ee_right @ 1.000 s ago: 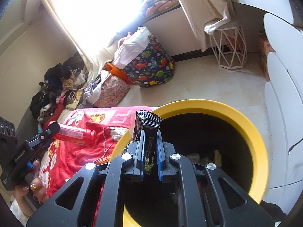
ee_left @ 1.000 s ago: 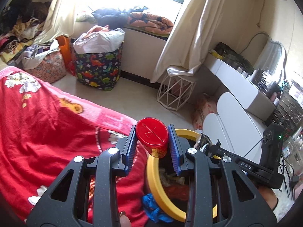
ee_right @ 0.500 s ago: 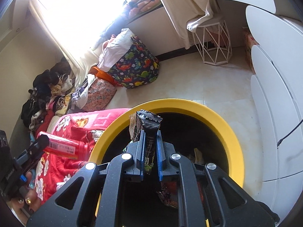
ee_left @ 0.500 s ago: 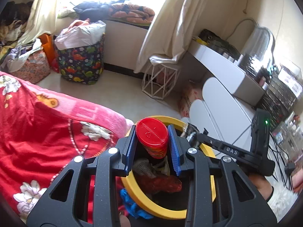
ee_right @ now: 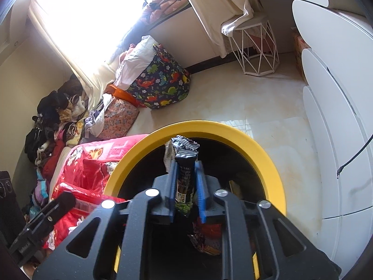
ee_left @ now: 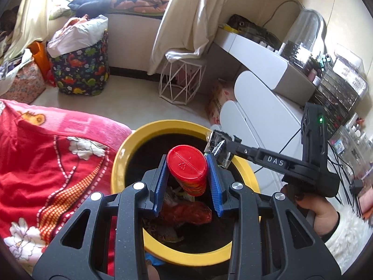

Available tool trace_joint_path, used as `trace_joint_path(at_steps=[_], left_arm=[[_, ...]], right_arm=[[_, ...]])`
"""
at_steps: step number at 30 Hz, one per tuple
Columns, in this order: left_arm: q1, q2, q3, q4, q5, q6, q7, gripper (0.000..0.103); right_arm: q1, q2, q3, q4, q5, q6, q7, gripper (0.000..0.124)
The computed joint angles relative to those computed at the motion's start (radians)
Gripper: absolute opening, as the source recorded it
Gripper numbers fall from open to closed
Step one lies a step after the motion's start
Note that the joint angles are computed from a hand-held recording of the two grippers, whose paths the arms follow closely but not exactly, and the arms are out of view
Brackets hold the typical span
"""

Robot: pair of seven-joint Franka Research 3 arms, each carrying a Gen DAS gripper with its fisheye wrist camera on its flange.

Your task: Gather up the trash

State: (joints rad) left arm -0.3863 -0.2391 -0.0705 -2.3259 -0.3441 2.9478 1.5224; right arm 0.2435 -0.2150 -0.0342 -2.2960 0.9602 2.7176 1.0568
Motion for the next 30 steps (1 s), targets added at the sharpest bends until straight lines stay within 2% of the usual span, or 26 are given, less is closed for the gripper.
trace_joint_path(at_steps=[1, 3, 6, 8, 15, 16, 22, 28, 30], left_arm=[[-0.009, 0.005, 0.008, 0.006, -0.016, -0.011, 0.010, 0.028], [0.004, 0.012, -0.002, 0.012, -0.013, -0.028, -0.004, 0.048], [0.042, 0.009, -0.037, 0.006, 0.057, -0.033, -0.052, 0.054], [0.054, 0.007, -0.047, 0.004, 0.084, -0.033, -0.077, 0.067], [0.097, -0.010, -0.073, -0.009, 0.204, -0.034, -0.198, 0.088], [0.104, -0.014, -0.078, -0.011, 0.225, -0.034, -0.217, 0.090], [0.150, -0.043, -0.103, -0.031, 0.351, -0.035, -0.341, 0.092], [0.175, -0.087, -0.106, -0.068, 0.433, -0.022, -0.434, 0.092], [0.191, -0.109, -0.113, -0.087, 0.467, -0.014, -0.470, 0.092]], right_arm=[[-0.001, -0.001, -0.002, -0.001, 0.001, -0.002, 0.000, 0.026], [-0.004, -0.003, -0.003, -0.004, 0.000, 0.001, 0.001, 0.031], [-0.007, -0.011, -0.005, -0.012, -0.006, 0.008, 0.005, 0.038], [-0.009, -0.014, -0.007, -0.017, -0.011, 0.010, 0.008, 0.041], [-0.013, -0.033, -0.011, -0.036, -0.033, 0.015, 0.012, 0.053], [-0.012, -0.037, -0.011, -0.041, -0.036, 0.019, 0.011, 0.060], [-0.004, -0.076, -0.008, -0.076, -0.068, 0.068, 0.015, 0.077], [0.004, -0.111, 0.006, -0.109, -0.152, 0.122, 0.050, 0.085], [0.019, -0.131, 0.013, -0.131, -0.171, 0.166, 0.049, 0.089]])
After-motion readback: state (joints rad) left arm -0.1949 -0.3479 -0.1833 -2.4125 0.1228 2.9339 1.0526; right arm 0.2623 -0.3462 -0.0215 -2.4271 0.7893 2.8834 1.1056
